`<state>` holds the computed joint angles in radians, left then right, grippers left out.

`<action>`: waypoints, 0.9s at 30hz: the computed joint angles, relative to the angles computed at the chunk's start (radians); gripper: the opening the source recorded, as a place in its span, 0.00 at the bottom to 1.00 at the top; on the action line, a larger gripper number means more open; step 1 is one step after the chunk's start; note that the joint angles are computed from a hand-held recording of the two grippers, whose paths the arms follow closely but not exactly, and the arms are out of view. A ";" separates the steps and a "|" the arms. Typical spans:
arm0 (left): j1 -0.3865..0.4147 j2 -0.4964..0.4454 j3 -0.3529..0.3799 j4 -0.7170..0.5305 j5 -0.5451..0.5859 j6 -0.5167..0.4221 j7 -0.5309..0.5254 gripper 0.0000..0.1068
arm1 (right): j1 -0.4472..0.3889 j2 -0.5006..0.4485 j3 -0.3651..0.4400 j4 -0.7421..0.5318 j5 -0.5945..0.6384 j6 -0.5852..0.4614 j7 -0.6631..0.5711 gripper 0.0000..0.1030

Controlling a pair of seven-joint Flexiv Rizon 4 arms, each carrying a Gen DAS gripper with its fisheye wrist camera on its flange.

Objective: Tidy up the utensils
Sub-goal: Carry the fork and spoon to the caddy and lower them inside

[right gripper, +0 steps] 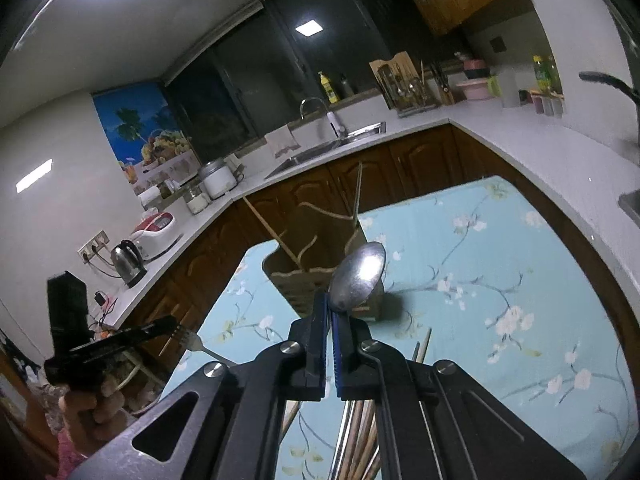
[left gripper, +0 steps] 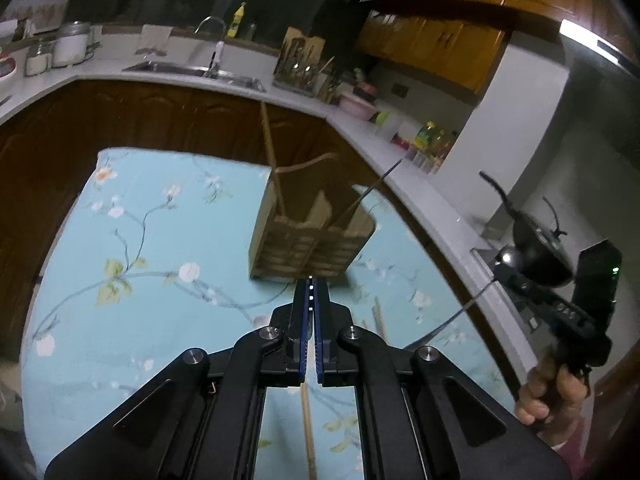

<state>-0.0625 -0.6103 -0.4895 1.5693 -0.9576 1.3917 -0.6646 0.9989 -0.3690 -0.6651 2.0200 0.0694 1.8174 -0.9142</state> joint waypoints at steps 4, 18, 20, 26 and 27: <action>0.024 -0.007 -0.047 -0.052 -0.042 -0.018 0.045 0.01 | 0.019 -0.020 -0.044 -0.036 -0.014 -0.013 -0.006 0.02; -0.074 -0.321 0.017 -0.653 -0.001 -0.254 -0.145 0.01 | -0.126 -0.240 -0.081 -0.380 -0.167 -0.126 0.088 0.02; -0.093 -0.410 0.034 -0.785 0.040 -0.323 -0.236 0.01 | -0.174 -0.273 -0.045 -0.431 -0.204 -0.164 0.110 0.02; -0.153 -0.659 0.086 -1.140 0.147 -0.463 -0.490 0.01 | -0.269 -0.359 0.040 -0.524 -0.291 -0.233 0.172 0.02; -0.168 -0.705 0.106 -1.215 0.165 -0.490 -0.530 0.01 | -0.284 -0.365 0.060 -0.531 -0.303 -0.238 0.179 0.02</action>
